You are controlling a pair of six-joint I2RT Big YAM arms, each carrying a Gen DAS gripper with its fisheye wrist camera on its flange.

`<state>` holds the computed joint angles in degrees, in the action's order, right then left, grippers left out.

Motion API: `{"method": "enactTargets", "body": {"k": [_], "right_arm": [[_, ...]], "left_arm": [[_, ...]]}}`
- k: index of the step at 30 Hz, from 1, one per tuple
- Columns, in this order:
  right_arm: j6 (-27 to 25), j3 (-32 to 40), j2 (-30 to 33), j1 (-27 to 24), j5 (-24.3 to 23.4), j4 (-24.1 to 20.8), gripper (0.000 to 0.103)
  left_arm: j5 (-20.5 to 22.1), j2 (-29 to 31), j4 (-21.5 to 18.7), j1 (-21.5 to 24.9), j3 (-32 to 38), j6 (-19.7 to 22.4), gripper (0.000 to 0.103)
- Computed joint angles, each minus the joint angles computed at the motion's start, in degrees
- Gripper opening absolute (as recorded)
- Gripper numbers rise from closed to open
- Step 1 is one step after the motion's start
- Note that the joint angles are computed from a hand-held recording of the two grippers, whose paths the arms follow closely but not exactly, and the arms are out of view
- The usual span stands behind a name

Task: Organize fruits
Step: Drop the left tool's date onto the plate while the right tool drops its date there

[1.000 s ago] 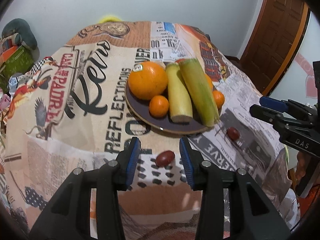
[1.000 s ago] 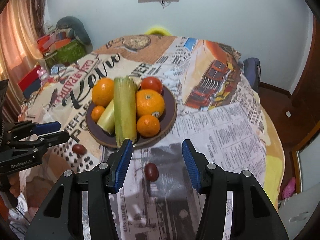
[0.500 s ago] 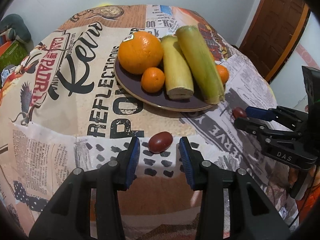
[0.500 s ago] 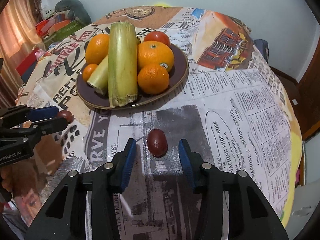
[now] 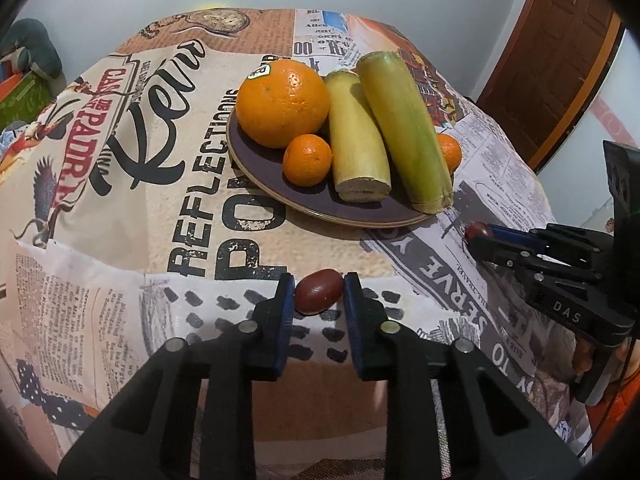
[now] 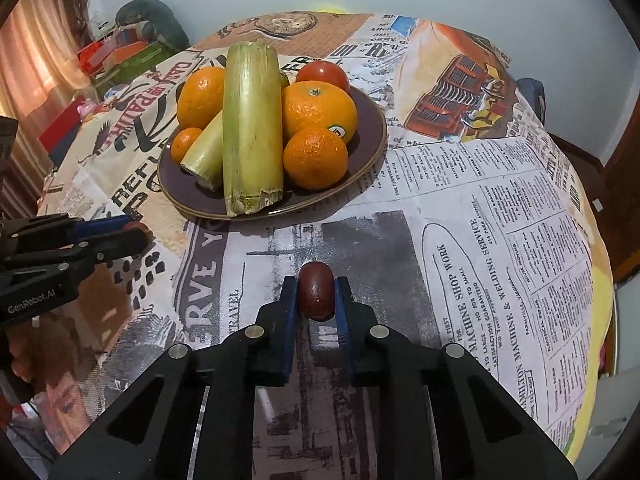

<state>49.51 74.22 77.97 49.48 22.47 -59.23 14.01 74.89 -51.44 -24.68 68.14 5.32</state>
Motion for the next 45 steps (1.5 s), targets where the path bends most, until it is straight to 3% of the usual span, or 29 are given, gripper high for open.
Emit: {"method": "enactTargets", "body": {"k": [11, 22, 45], "right_arm": [[-1.78, 2.42, -0.65, -0.09, 3.25, -0.21, 0.016], [-4.94, 4.13, -1.01, -2.88, 5.48, 2.19, 0.016], [-6.39, 2.76, 1.45, -9.18, 0.06, 7.82, 0.016]], "left_arm": [[0.16, -1.06, 0.86, 1.13, 1.53, 0.06, 0.024], [-1.57, 1.72, 3.14, 2.06, 5.55, -0.35, 0.024], [-2.32, 8.84, 4.61, 1.22, 10.57, -0.90, 0.024]]}}
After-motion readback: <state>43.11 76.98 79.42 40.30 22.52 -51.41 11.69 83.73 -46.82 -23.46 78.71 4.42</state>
